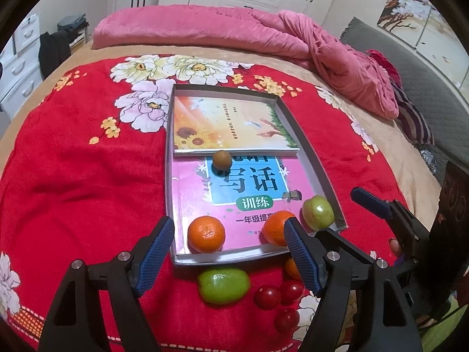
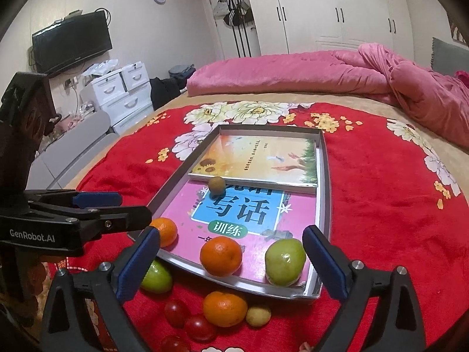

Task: Organize fruits
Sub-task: 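Withdraw both open tools from the tray back toward the fruit on the bedspread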

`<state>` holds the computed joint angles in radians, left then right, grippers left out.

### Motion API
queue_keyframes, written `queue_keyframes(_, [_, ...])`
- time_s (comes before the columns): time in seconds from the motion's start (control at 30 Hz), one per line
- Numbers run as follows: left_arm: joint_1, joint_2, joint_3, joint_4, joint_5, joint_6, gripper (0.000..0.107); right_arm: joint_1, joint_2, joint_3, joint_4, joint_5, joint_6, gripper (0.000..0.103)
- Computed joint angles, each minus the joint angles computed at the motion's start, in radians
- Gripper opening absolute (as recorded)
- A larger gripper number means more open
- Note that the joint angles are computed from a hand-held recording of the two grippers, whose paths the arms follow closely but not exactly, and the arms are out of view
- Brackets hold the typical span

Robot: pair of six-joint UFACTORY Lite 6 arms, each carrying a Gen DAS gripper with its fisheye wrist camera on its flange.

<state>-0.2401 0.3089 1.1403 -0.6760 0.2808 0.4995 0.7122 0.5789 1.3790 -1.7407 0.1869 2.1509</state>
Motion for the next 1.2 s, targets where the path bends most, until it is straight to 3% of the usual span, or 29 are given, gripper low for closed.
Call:
queue_keyframes(0.6, [0.016,-0.067,-0.033,-0.038,0.022,0.05,0.078,-0.016,-0.082,-0.067,-0.075,0.023,0.086,0.1])
queue_keyframes(1.2, [0.05,-0.138,-0.091,-0.091,0.043,0.121,0.078,-0.046,-0.186,-0.161,0.003,0.047,0.03,0.1])
